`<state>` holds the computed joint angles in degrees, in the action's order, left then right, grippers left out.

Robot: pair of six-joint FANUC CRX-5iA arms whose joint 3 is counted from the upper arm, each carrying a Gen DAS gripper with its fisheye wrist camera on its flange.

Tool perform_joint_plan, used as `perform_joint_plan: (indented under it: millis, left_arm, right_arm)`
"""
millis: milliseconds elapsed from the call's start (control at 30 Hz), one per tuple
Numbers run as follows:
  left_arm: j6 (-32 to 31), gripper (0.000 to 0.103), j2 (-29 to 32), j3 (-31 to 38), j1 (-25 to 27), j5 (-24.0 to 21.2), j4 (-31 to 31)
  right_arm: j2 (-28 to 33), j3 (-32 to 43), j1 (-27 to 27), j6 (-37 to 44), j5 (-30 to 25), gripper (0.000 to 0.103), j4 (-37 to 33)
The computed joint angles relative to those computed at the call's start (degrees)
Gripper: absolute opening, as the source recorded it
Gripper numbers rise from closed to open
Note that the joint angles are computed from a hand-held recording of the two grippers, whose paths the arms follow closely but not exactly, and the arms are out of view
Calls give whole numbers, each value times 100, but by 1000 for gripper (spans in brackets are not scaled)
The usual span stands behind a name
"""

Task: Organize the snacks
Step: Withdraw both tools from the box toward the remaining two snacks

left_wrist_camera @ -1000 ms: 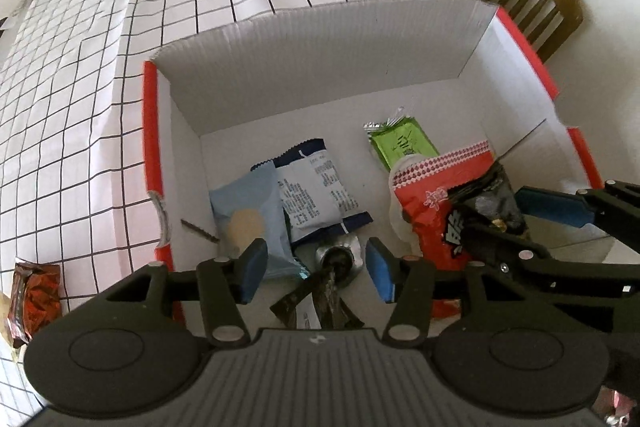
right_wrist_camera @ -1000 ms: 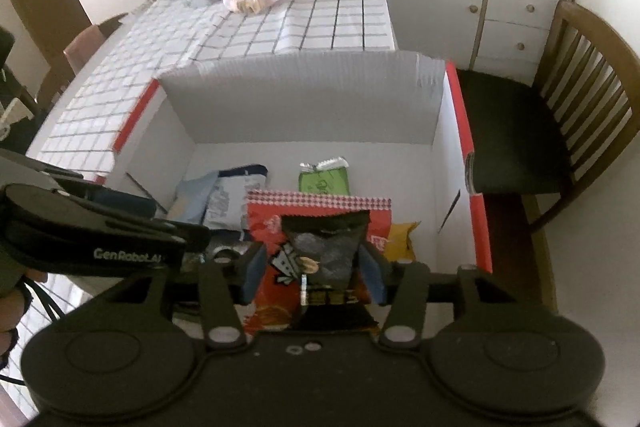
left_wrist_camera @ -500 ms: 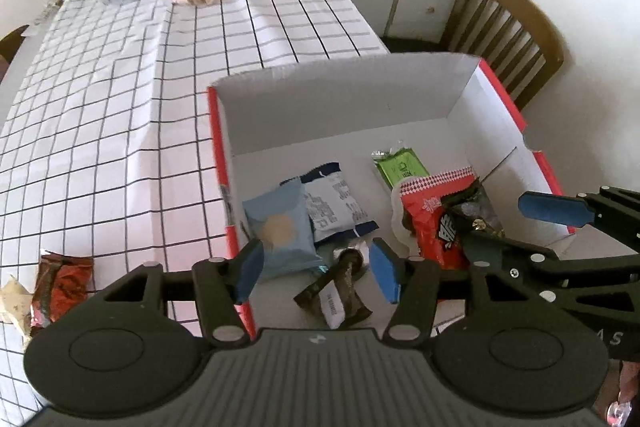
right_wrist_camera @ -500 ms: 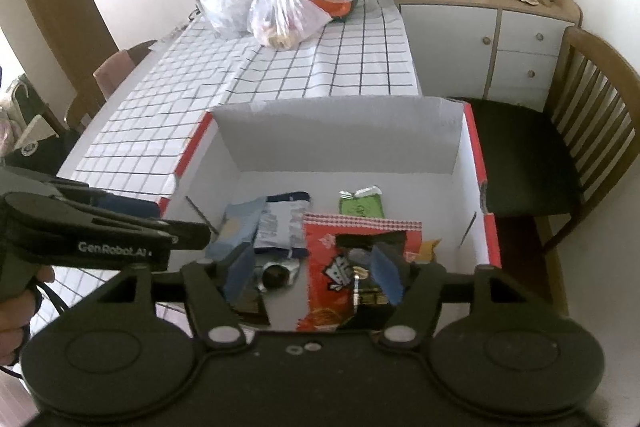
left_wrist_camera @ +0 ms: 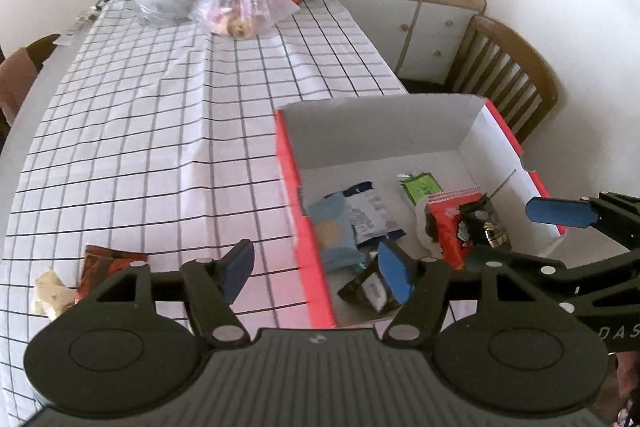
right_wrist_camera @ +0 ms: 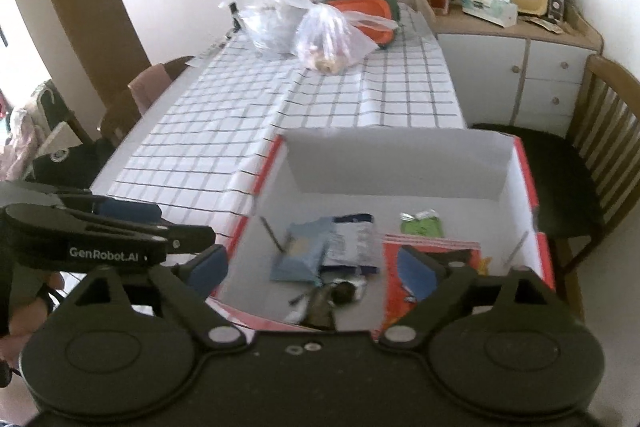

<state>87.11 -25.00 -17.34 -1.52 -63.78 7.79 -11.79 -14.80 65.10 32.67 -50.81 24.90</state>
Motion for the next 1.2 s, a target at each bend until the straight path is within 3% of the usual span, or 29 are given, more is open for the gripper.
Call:
perform_joint_plan:
  millis: [233,433,833,933,1200]
  left_arm:
    - [-827,70,-608,-461,984,-204,582]
    - [-1816,70,-1173,-895,2183,-540,1164]
    - [-3471,73,-1509,-1396,4618,-1345,1939]
    - [-3507,73,-1449,-1417,4911,-1324,1822]
    - [-2870,73,-841,-1244,5104,-964,1311]
  right_arm:
    - [261,207,281,-261,130,100,161]
    - [692,562,522,-367,27,102,204]
    - [1526,1258,805,-664,-76,102,183]
    - [1810,1552,826,-669,-139,102,87]
    - [2611,2455,814,-637,-446,102,-170]
